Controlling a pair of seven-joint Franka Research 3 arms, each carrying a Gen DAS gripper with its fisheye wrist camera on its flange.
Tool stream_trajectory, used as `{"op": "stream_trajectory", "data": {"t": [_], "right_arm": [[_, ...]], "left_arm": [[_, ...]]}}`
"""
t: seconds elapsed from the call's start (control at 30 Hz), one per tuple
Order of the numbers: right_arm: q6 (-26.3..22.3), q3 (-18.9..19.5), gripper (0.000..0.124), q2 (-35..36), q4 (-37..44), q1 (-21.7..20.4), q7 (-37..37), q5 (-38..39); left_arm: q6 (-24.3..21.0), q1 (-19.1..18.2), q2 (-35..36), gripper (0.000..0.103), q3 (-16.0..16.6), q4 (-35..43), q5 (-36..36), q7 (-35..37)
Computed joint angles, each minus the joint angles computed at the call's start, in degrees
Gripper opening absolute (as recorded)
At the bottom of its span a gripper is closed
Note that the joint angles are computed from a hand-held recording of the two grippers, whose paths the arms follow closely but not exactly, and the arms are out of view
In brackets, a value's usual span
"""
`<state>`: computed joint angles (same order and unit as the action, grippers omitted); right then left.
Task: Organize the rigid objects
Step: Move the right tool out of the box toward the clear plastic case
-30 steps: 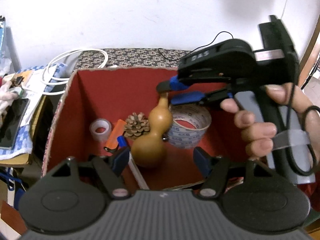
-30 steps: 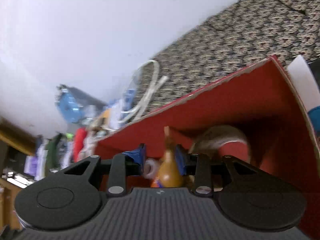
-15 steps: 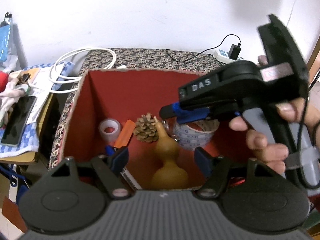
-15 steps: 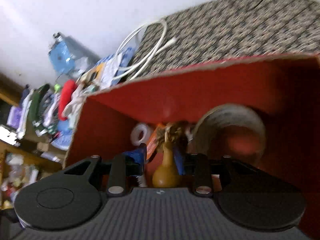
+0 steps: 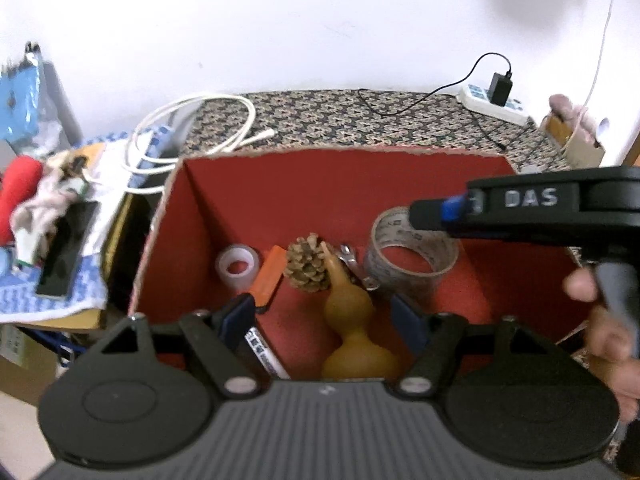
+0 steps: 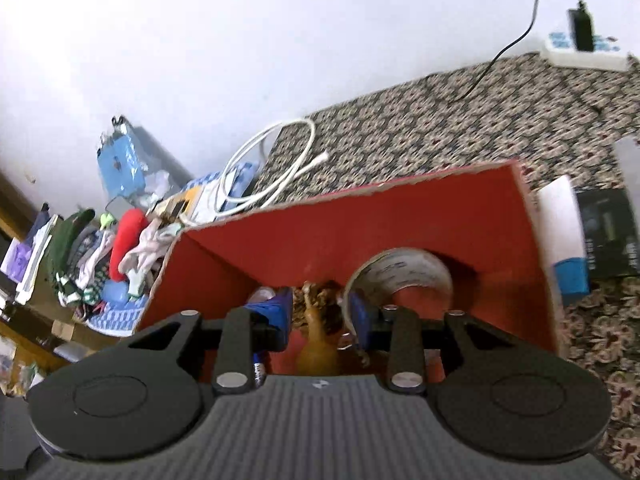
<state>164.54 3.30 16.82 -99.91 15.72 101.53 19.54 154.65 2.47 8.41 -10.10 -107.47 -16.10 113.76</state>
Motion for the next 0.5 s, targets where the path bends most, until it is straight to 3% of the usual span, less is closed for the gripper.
{"op": "stream_trajectory", "data": {"t": [0.2, 0.3, 0.5], "right_arm": [[2.8, -1.7, 0.016, -3.2, -3.9, 1.0, 3.0, -3.0], [3.5, -1.2, 0.016, -4.4, -5.2, 0.2, 1.6, -2.9], [3.8, 1.2, 0.016, -7.6, -8.2, -2.9, -6.1, 3.5]], "left_arm": [[2.0, -2.7, -1.5, 0.077, 1.6, -1.5, 11.2, -9.9], [2.7, -4.0, -2.1, 0.078, 2.3, -2.0, 18.0, -16.8], [2.7, -5.5, -3.5, 0.082, 2.1, -2.6, 25.1, -25.3]]}}
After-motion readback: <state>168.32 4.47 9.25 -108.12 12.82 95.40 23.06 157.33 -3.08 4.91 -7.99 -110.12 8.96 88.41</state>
